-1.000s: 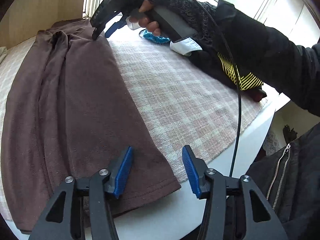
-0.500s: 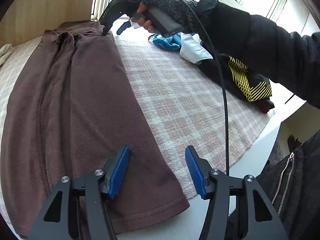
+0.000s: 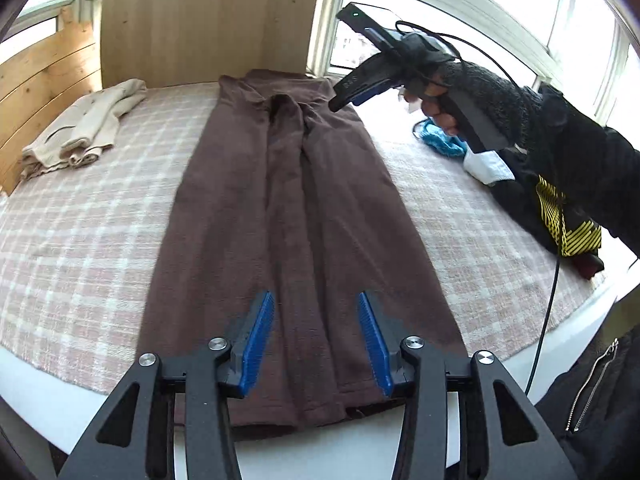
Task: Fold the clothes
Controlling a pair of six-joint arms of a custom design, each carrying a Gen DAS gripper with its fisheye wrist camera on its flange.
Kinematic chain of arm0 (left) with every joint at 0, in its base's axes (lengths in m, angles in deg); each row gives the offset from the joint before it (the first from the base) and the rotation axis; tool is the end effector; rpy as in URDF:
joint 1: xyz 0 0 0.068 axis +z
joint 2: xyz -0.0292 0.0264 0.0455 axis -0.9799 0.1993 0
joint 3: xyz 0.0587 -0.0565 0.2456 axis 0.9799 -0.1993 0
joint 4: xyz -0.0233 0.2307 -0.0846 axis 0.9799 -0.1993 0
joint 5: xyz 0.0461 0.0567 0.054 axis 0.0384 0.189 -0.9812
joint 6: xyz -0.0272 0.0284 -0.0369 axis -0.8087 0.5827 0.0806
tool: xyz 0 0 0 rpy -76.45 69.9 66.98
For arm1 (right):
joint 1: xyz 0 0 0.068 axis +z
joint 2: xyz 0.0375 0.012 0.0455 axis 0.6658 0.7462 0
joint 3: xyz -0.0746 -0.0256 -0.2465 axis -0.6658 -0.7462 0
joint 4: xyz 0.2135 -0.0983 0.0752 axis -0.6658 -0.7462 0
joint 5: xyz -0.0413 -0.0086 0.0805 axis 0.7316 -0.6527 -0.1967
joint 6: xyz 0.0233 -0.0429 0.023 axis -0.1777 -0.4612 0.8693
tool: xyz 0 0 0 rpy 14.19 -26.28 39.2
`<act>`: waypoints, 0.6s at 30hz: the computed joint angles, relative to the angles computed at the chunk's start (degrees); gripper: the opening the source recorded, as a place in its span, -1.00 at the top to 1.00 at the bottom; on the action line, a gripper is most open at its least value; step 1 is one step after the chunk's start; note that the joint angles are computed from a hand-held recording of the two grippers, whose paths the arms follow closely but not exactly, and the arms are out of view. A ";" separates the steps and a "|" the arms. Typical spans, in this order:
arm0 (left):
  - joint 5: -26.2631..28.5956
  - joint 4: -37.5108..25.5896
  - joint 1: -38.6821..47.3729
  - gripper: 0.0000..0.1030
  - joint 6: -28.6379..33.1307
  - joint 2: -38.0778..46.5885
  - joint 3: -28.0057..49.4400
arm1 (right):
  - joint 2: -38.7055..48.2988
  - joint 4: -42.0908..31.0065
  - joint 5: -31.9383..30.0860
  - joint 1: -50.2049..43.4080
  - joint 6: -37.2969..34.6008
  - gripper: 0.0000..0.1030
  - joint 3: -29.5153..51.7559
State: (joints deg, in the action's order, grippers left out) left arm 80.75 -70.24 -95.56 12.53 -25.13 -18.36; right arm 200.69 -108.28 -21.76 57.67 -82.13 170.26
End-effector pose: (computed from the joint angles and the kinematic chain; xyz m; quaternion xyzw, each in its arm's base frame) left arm 0.1618 -0.0595 0.1737 0.2066 0.9159 -0.1651 0.3019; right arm 0.4141 0.1145 0.1866 -0.0795 0.9616 -0.0013 0.2626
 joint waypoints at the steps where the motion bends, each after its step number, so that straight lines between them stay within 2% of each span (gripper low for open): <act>1: 0.52 0.22 3.03 0.18 0.35 0.32 -0.04 | 2.52 -0.84 0.17 1.12 -0.44 0.23 3.38; 4: -0.69 -0.03 10.84 0.18 2.58 1.53 0.13 | 11.20 -5.39 -0.96 3.79 -0.96 0.23 15.88; 6: 1.54 -2.15 17.85 0.16 5.48 1.71 0.09 | 15.42 -9.80 -0.28 4.59 -1.13 0.23 21.08; 7: 2.71 -3.17 21.41 0.09 7.27 2.19 0.10 | 17.38 -11.64 0.09 4.97 -1.24 0.23 23.38; 8: 4.14 -4.39 25.05 -0.01 9.77 3.14 0.20 | 17.57 -11.89 1.46 5.14 -1.82 0.23 22.80; 9: 4.45 -4.75 27.31 -0.02 11.35 4.55 0.30 | 17.50 -11.59 2.71 5.27 -2.31 0.22 21.68; 11: 5.05 -4.74 28.83 -0.03 13.36 8.48 0.67 | 16.77 -12.54 -0.04 4.01 -0.11 0.22 21.29; 13: 4.88 -4.52 27.76 -0.01 14.46 10.89 0.51 | 17.67 -15.68 -0.37 3.84 0.84 0.22 24.55; 15: 3.81 -3.88 25.93 0.27 14.58 8.84 -0.52 | 15.30 -12.69 -0.44 4.09 0.67 0.22 21.90; 16: 4.13 -4.06 25.62 0.54 14.82 8.64 -0.55 | 14.31 -11.05 -0.17 4.45 0.33 0.21 20.93; 18: 4.67 -4.44 25.10 0.76 15.37 8.22 -0.61 | 15.73 -11.69 -0.15 4.87 0.21 0.19 23.34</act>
